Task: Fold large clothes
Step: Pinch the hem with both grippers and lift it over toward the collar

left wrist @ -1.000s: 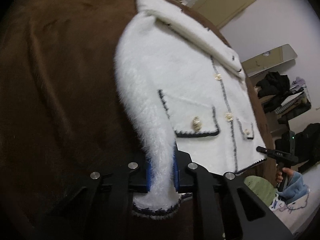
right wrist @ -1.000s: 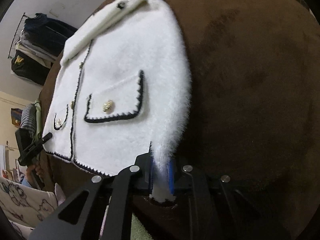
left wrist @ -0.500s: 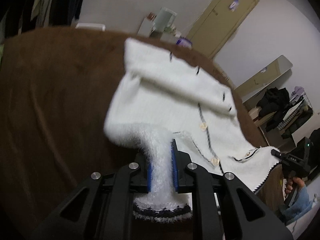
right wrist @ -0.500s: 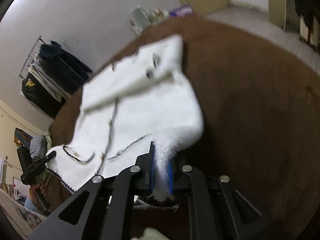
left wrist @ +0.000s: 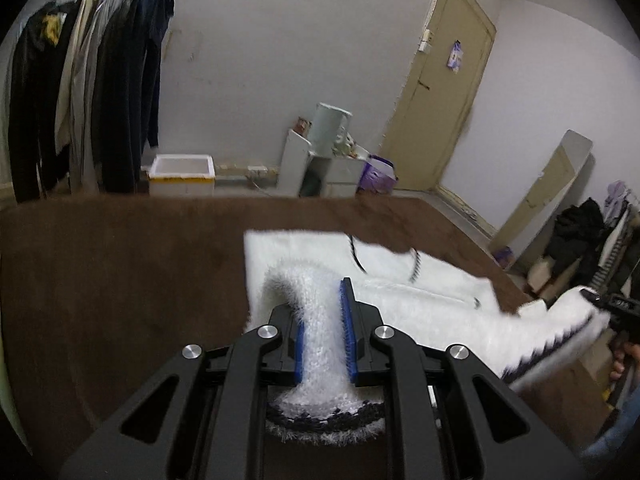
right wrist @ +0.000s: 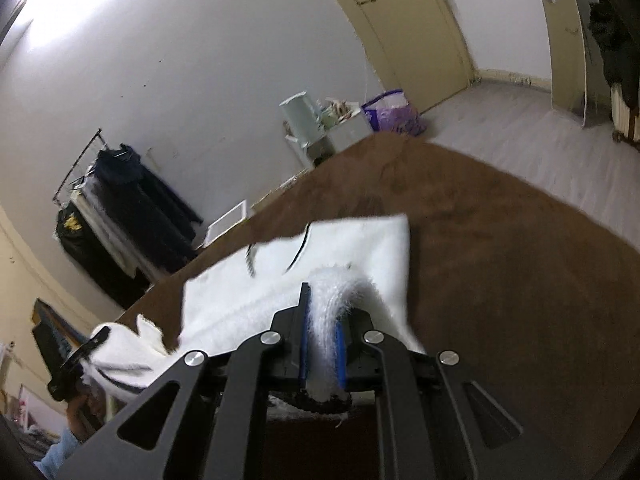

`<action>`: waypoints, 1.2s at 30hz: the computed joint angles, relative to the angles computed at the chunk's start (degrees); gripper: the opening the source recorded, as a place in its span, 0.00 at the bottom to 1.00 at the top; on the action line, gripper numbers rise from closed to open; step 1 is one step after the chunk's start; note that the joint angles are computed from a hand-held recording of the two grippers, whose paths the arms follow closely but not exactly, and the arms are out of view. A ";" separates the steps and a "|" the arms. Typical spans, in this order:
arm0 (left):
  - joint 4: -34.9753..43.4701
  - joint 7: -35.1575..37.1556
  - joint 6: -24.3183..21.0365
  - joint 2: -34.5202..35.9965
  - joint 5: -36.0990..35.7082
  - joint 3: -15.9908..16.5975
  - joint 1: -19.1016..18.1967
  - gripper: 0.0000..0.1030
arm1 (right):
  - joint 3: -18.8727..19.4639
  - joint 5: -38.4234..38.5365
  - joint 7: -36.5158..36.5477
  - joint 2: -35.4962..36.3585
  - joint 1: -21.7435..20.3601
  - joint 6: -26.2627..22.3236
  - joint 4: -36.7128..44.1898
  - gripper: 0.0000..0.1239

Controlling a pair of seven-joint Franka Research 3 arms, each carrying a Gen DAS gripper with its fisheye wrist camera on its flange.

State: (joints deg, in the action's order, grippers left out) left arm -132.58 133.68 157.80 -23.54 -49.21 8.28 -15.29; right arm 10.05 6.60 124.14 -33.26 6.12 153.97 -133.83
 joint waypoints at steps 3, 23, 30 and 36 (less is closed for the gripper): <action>5.26 -0.96 1.58 6.11 -1.35 -0.80 -0.04 0.17 | -0.09 -1.82 -0.14 6.82 -1.82 1.52 4.58 0.08; 20.94 -17.01 2.19 30.33 18.83 -16.58 14.97 0.17 | -7.97 0.30 0.04 28.55 2.03 1.95 12.86 0.09; 30.21 -23.52 -4.41 37.03 27.48 -18.38 16.97 0.21 | -9.30 1.94 -0.84 33.72 2.17 -1.66 19.33 0.09; 35.11 -18.66 -12.92 38.95 17.07 -22.80 22.90 0.37 | -9.40 7.10 -5.21 33.86 2.71 -1.41 20.27 0.40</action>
